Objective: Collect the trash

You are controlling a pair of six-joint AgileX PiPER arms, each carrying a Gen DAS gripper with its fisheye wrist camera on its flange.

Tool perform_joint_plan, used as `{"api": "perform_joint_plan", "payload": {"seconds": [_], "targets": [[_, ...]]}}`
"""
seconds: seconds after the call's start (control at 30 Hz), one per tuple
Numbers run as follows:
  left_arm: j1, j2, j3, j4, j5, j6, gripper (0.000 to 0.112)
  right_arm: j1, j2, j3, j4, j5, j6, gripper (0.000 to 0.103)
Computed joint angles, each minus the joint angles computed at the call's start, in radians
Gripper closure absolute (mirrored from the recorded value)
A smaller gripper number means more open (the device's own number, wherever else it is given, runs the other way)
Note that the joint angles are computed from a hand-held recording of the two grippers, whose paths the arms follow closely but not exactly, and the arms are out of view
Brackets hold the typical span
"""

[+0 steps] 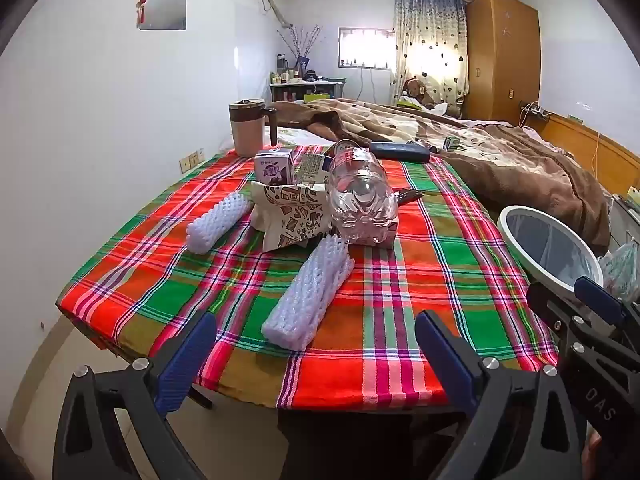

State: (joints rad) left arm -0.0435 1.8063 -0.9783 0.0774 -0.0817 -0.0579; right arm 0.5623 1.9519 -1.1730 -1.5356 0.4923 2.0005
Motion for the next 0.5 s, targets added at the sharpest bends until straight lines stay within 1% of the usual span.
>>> {"api": "perform_joint_plan", "payload": {"seconds": [0.03,0.07,0.13,0.2,0.3,0.33,0.37,0.43,0.5], "targets": [[0.001,0.000,0.006,-0.002,-0.018,-0.001,0.011,0.000,0.000,0.003,-0.014,-0.001,0.017,0.032],[0.000,0.000,0.006,-0.038,-0.016,0.038,0.011,0.000,0.000,0.003,-0.015,0.000,0.018,0.032],[0.000,0.000,0.007,-0.041,-0.018,0.041,0.011,0.002,0.000,0.004,-0.018,0.002,0.019,0.032],[-0.002,-0.002,0.010,-0.075,-0.021,0.077,0.011,0.003,0.001,0.003,-0.016,0.002,0.016,0.032],[-0.002,-0.005,0.013,-0.053,-0.022,0.053,0.011,-0.001,0.000,0.005,-0.025,-0.001,0.025,0.032],[-0.001,-0.005,0.012,-0.060,-0.019,0.059,0.011,-0.001,0.002,-0.008,0.010,0.001,-0.011,0.032],[-0.003,-0.004,0.011,-0.087,-0.017,0.086,0.011,0.000,0.002,-0.009,0.010,0.002,-0.012,0.032],[-0.003,-0.007,0.014,-0.088,-0.017,0.086,0.011,0.002,0.001,-0.011,0.014,0.006,-0.016,0.032],[-0.006,-0.010,0.017,-0.123,-0.019,0.119,0.011,0.003,0.002,-0.016,0.021,0.006,-0.025,0.032]]}}
